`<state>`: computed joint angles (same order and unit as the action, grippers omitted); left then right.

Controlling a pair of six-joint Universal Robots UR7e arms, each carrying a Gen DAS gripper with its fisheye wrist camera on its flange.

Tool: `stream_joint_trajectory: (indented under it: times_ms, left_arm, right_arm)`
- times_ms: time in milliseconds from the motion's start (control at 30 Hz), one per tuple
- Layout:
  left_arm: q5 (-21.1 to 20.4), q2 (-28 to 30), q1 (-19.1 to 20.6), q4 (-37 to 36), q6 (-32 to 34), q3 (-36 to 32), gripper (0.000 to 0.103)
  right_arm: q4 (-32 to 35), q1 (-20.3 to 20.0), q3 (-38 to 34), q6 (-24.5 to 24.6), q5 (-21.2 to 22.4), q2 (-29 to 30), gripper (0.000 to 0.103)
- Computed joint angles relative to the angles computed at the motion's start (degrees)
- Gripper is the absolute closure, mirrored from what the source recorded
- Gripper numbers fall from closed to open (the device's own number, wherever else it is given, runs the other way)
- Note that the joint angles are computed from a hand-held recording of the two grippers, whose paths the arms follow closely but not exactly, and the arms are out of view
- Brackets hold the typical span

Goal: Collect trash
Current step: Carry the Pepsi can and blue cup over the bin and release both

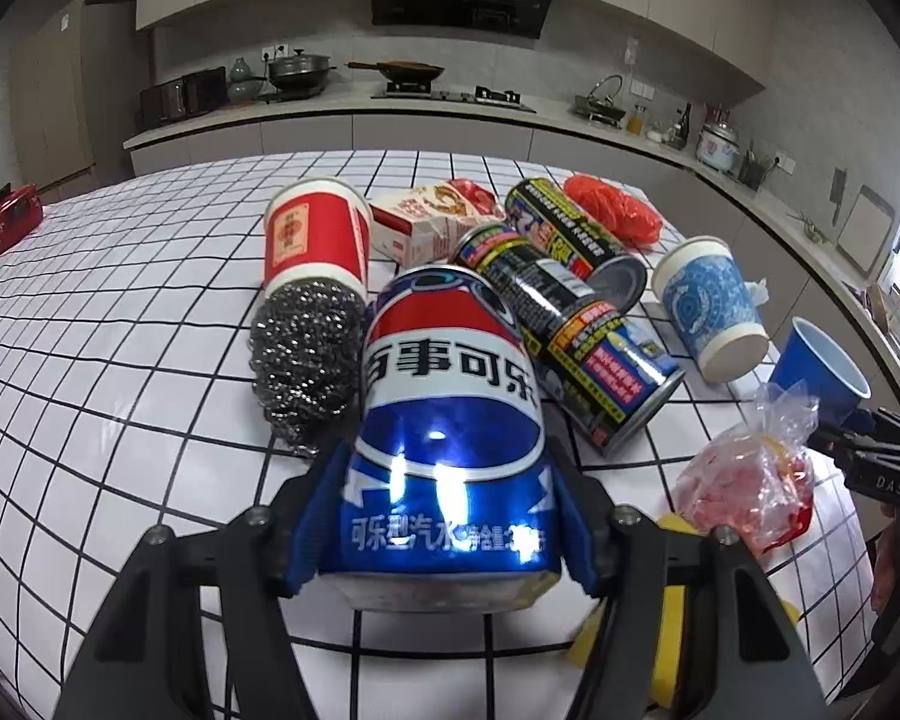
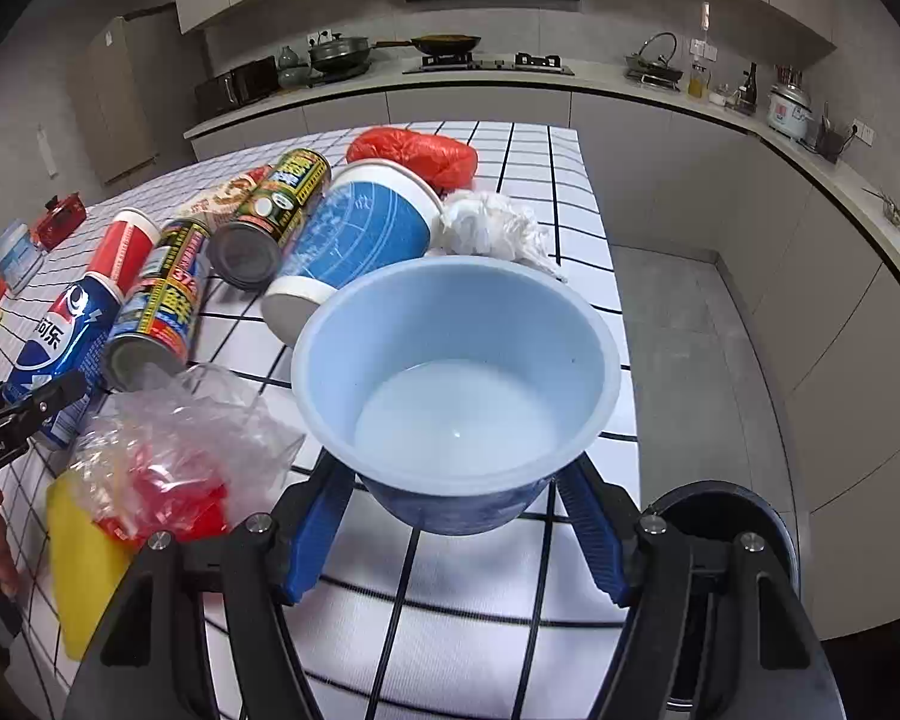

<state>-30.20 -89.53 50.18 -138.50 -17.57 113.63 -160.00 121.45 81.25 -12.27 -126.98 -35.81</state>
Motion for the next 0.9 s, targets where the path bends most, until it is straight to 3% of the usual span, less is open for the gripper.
stream_joint_trajectory:
  times_ms: [500,767,900]
  left_arm:
    - [2.3,-0.3,-7.7,3.7,-7.9,1.7,0.039]
    - [3.9,5.1,-13.3,7.4,-18.3,1.7,0.039]
    - [3.3,10.6,-16.0,7.2,-22.8,0.5,0.039]
  right_arm:
    - [-4.5,0.9,9.6,-2.0,0.0,-10.1,0.032]
    - [-4.5,-3.1,16.2,-6.4,2.7,-19.8,0.032]
    - [-2.3,-6.4,18.3,-10.1,4.1,-25.1,0.032]
